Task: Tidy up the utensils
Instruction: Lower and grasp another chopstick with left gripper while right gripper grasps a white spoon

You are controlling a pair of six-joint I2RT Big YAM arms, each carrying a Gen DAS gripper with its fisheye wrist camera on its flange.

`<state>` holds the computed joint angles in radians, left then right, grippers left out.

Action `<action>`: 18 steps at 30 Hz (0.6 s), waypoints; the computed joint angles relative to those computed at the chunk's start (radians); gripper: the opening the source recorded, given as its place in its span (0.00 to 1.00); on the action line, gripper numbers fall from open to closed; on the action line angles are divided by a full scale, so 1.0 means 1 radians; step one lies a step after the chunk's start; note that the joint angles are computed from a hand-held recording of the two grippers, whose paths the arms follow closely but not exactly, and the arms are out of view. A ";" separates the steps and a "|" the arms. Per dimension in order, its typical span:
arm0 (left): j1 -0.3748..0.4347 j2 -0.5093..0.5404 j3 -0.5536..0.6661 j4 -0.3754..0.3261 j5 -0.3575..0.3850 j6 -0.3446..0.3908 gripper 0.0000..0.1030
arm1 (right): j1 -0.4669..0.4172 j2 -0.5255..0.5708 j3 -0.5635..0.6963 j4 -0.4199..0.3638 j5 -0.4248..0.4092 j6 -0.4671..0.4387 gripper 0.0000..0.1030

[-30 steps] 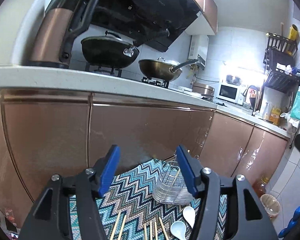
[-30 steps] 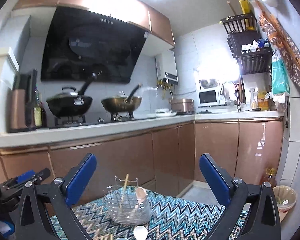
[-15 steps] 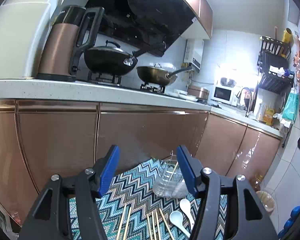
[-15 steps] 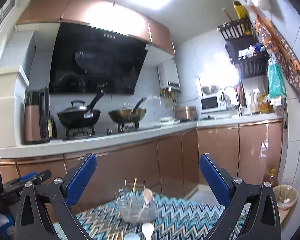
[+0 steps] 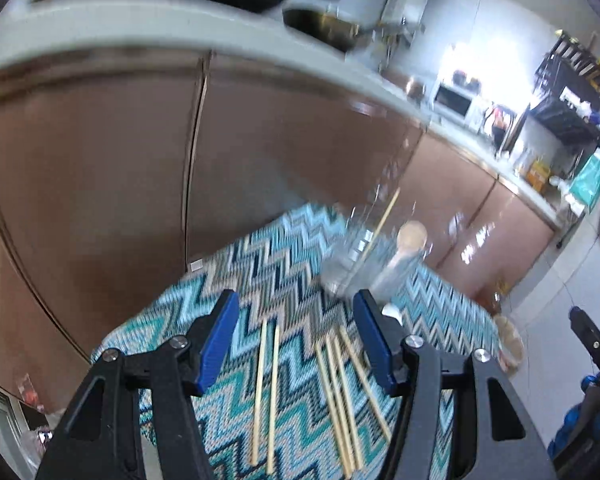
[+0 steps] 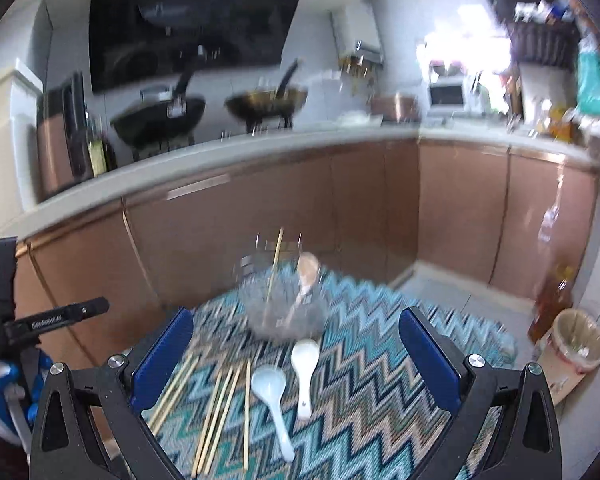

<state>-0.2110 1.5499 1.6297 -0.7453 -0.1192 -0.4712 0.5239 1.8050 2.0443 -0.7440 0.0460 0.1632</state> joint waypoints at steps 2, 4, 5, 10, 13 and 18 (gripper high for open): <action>0.025 0.038 0.025 -0.054 0.062 0.003 0.55 | -0.010 0.045 0.049 -0.068 -0.044 -0.005 0.99; 0.041 0.072 0.041 -0.093 0.108 0.019 0.55 | -0.021 0.086 0.093 -0.123 -0.090 -0.006 0.93; 0.047 0.084 0.044 -0.105 0.128 0.026 0.55 | -0.027 0.110 0.121 -0.151 -0.121 -0.002 0.90; 0.073 0.180 0.117 -0.190 0.214 0.040 0.45 | -0.043 0.222 0.257 -0.277 -0.203 -0.012 0.71; 0.076 0.233 0.163 -0.228 0.259 0.066 0.42 | -0.049 0.290 0.346 -0.355 -0.245 -0.029 0.60; 0.068 0.332 0.282 -0.321 0.302 0.096 0.36 | -0.055 0.393 0.486 -0.470 -0.311 -0.059 0.48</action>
<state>-0.1429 1.8818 1.9120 -1.0665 0.1831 -0.3753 0.4688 2.1976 2.5306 -1.2136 -0.2648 0.1042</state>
